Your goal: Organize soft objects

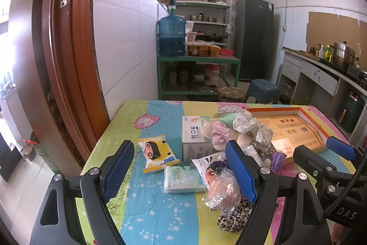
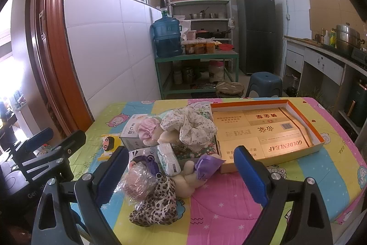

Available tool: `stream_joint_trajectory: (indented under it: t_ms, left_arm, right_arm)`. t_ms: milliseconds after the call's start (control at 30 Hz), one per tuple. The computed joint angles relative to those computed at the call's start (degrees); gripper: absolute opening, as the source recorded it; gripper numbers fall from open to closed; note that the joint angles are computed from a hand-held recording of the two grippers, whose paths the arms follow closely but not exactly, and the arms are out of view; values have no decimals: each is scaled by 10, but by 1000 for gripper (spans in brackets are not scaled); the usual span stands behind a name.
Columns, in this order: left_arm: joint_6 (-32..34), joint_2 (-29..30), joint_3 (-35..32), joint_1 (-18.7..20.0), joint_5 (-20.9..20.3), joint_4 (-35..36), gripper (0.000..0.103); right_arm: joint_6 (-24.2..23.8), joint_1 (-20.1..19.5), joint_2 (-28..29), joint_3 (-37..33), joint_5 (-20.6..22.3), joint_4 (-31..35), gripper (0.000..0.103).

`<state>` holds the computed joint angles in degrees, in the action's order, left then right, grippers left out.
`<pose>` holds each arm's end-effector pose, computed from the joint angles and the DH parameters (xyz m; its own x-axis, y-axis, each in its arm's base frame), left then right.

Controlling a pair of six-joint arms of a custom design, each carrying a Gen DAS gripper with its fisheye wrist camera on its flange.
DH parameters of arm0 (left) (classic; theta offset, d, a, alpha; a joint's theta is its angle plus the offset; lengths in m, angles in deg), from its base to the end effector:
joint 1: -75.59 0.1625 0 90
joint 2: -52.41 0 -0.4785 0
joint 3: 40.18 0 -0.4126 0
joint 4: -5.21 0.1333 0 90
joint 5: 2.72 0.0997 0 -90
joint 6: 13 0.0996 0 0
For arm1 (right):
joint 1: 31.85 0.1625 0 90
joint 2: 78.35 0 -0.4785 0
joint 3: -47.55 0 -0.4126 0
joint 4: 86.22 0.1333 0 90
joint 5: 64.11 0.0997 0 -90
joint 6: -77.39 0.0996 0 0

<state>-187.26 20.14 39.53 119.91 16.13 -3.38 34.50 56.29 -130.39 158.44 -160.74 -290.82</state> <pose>-0.3033 -0.6143 0.0162 -0.7044 -0.2385 -0.6686 0.5219 0.4644 -0.7155 0.1008 -0.6493 0.2134 -0.7375 -0.2893 0.6102 -0.6602 0.4990 -0.5614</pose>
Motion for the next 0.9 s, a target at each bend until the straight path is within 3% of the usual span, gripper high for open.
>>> stream_joint_trajectory:
  t_ms: [900]
  left_arm:
    - [-15,10,-9,1,2,17,82]
  right_arm:
    - [6,-3,5,-5,1,12,94]
